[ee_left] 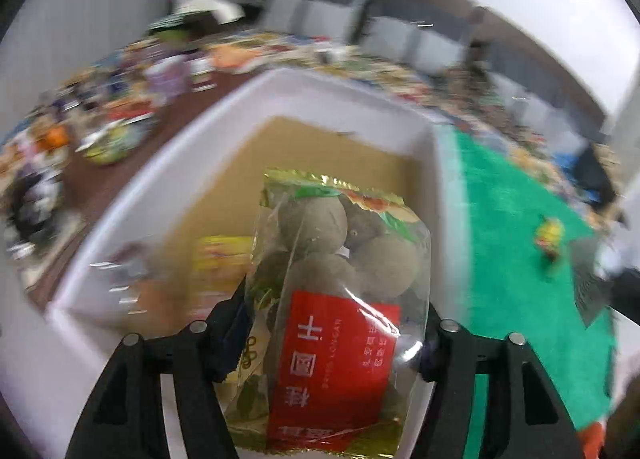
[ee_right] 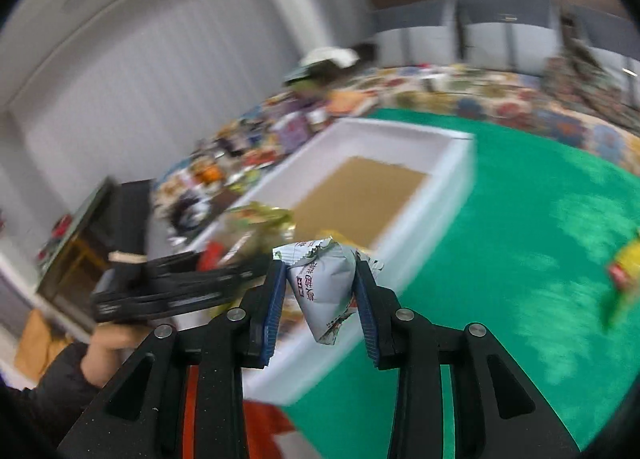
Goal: Organize snacks
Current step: 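Carry the red-gold bag to the white box while the right tool carries the white packet, then release both snacks into the white box and return both tools to the bedspread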
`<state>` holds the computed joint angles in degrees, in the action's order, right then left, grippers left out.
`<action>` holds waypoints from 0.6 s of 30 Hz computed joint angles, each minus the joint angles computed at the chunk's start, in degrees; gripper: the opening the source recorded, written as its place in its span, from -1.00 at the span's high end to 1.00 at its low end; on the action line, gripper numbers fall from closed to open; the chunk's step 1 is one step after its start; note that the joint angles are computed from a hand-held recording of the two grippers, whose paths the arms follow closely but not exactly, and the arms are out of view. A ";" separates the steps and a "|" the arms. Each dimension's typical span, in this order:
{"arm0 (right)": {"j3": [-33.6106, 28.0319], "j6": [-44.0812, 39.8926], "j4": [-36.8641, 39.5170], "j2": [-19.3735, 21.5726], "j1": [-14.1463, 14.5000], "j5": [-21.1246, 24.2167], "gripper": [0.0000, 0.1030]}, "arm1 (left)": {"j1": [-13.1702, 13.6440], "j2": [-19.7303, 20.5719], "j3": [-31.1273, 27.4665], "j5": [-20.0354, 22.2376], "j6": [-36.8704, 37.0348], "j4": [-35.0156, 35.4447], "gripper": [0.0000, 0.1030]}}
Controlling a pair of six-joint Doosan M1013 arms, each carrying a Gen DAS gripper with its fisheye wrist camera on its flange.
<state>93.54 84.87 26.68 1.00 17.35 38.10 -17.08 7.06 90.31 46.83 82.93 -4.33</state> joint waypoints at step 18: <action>13.83 32.75 -42.93 -3.00 -1.62 5.22 -0.44 | -2.81 -3.44 4.02 -5.99 10.36 -18.69 -0.89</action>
